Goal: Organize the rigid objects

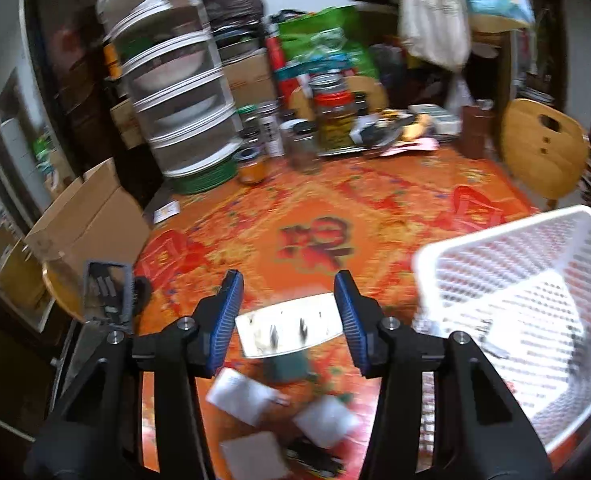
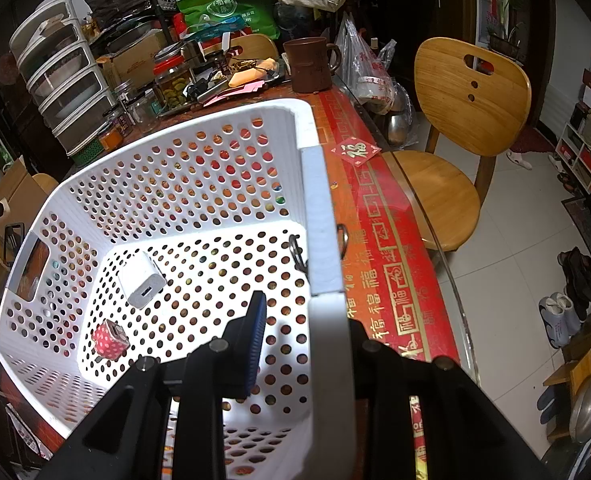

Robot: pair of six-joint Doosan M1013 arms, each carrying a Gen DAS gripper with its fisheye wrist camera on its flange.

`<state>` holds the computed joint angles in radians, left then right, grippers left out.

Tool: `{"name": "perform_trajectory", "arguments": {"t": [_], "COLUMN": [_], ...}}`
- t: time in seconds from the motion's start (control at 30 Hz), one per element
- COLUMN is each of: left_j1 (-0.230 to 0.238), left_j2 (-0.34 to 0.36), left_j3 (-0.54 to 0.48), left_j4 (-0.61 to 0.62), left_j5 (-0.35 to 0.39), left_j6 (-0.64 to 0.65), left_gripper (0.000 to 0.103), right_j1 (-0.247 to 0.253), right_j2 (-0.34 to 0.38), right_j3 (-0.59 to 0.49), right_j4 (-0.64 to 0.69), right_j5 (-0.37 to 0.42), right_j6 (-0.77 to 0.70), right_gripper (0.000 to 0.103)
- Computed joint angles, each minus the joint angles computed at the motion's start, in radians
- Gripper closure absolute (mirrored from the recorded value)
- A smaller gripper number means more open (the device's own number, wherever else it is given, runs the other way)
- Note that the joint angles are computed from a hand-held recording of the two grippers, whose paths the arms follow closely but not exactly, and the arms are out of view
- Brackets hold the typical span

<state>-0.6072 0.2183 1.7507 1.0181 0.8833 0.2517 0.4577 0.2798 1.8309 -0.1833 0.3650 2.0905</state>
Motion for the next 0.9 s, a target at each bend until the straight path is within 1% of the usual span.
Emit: {"name": "perform_trajectory", "arguments": {"t": [0.07,0.1,0.13,0.2,0.27,0.37,0.43,0.5,0.53,0.6,0.63,0.67,0.7,0.73,0.77,0.8,0.83,0.87,0.9], "left_j1": [-0.02,-0.027,-0.034,-0.043,-0.055,-0.063,-0.057,-0.038,-0.039,-0.014,-0.005,0.006,0.017,0.039,0.077,0.099,0.128,0.138,0.144], "left_j2": [0.007,0.009,0.014,0.028,0.042,0.043,0.022,-0.015,-0.032,-0.065,-0.073,-0.073,-0.067,-0.058,-0.044,-0.034,-0.017,-0.006,0.004], "left_j3": [-0.013,-0.018,-0.029,-0.048,-0.065,-0.069,-0.051,-0.007,0.016,0.061,0.076,0.088,0.095,0.095,0.093,0.089,0.084,0.082,0.08], "left_j4": [-0.017,-0.031,-0.065,-0.109,-0.131,-0.136,-0.133,-0.109,-0.083,-0.072,-0.086,-0.077,-0.073,-0.113,-0.206,-0.266,-0.348,-0.378,-0.394], "left_j5": [-0.018,-0.033,-0.056,-0.071,-0.075,-0.09,-0.113,-0.137,-0.134,-0.134,-0.112,-0.093,-0.066,-0.055,-0.071,-0.086,-0.106,-0.107,-0.106], "left_j6": [0.023,0.038,0.072,0.118,0.142,0.153,0.134,0.084,0.053,0.044,0.052,0.042,0.038,0.071,0.128,0.166,0.222,0.245,0.259], "left_gripper": [0.076,0.082,0.085,0.085,0.088,0.088,0.088,0.088,0.086,0.064,0.031,0.007,0.003,0.003,0.004,0.004,0.009,0.017,0.021], "right_j1": [0.0,0.0,0.0,0.0,0.0,0.001,0.001,0.0,0.0,0.0,0.0,0.0,0.0,0.0,0.0,0.0,0.0,0.0,0.0], "right_j2": [0.0,0.0,0.0,0.0,0.0,-0.002,-0.002,-0.003,-0.004,-0.004,-0.005,-0.004,-0.003,-0.003,-0.004,-0.003,-0.003,-0.004,-0.004], "right_j3": [0.0,0.0,0.0,0.0,0.001,0.003,0.003,0.002,0.004,0.004,0.005,0.004,0.002,0.002,0.002,0.001,0.001,0.002,0.002], "right_j4": [0.0,0.0,0.0,-0.005,-0.001,-0.007,-0.003,0.0,-0.003,-0.004,-0.005,-0.004,-0.004,-0.004,-0.005,-0.004,-0.004,-0.004,-0.004], "right_j5": [0.0,0.0,0.0,0.0,0.0,0.002,0.003,0.004,0.003,0.003,0.001,0.003,0.005,0.006,0.005,0.006,0.006,0.006,0.006], "right_j6": [0.0,0.0,0.0,0.005,0.003,0.011,0.006,0.005,0.007,0.005,0.005,0.005,0.004,0.003,0.004,0.003,0.003,0.004,0.003], "right_gripper": [0.075,0.075,0.075,0.075,0.075,0.075,0.075,0.075,0.075,0.074,0.074,0.074,0.074,0.074,0.074,0.074,0.074,0.074,0.074]}}
